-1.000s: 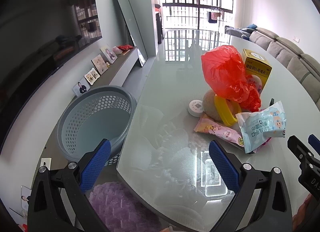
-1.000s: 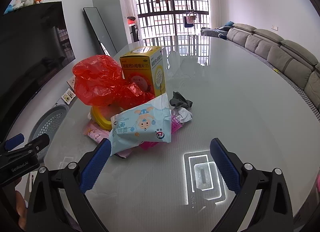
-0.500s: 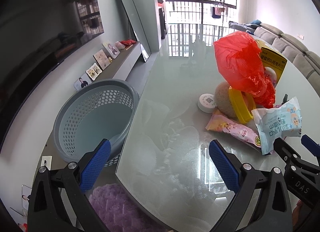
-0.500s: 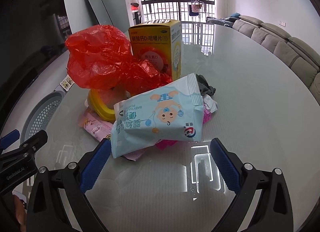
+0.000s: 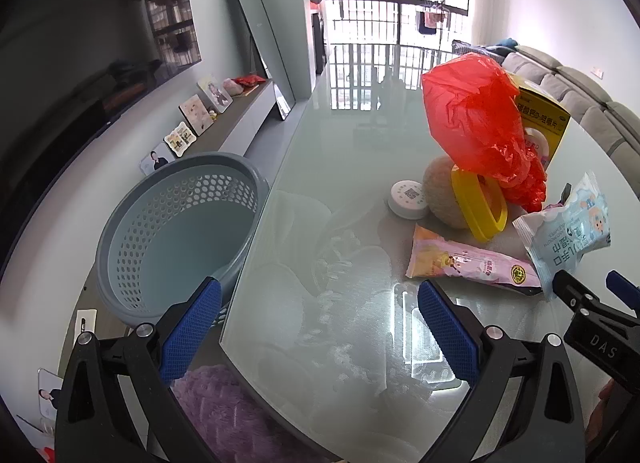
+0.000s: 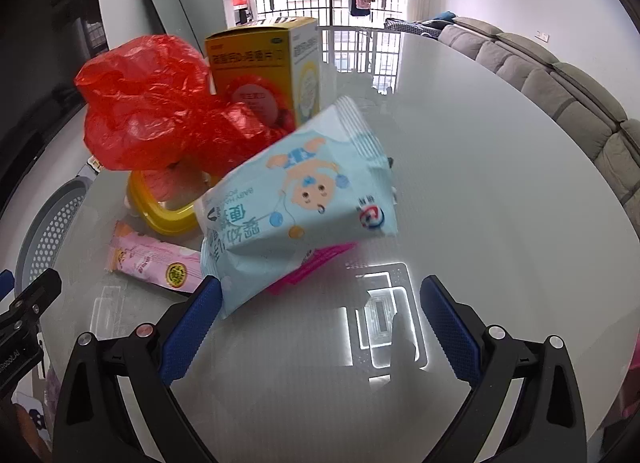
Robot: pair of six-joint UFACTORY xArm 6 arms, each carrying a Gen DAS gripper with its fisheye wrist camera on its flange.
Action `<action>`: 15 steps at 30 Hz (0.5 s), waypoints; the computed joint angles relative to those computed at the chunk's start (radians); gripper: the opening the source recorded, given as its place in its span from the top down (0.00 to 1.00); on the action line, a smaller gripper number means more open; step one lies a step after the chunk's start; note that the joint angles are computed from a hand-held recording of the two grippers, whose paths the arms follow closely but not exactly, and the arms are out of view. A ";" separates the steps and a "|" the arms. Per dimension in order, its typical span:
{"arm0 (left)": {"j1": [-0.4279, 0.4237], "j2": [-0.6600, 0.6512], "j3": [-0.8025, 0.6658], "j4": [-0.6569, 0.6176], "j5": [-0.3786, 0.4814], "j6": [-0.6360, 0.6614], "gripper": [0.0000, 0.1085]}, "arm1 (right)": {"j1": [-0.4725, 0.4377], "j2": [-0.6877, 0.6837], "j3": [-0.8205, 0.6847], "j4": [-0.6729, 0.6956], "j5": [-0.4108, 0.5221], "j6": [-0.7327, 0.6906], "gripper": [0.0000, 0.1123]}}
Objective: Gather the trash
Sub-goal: 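Move the right gripper to the light-blue wet-wipe pack and close on it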
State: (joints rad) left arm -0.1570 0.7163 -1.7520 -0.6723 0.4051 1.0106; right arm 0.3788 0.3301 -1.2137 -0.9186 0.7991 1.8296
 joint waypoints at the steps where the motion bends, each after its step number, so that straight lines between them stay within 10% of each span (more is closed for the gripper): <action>1: -0.002 -0.001 0.001 0.000 0.000 0.002 0.11 | -0.001 -0.014 0.018 -0.003 0.007 0.016 0.16; 15: -0.035 -0.045 0.066 -0.007 -0.020 0.028 0.11 | -0.009 -0.157 0.157 -0.070 0.050 0.092 0.16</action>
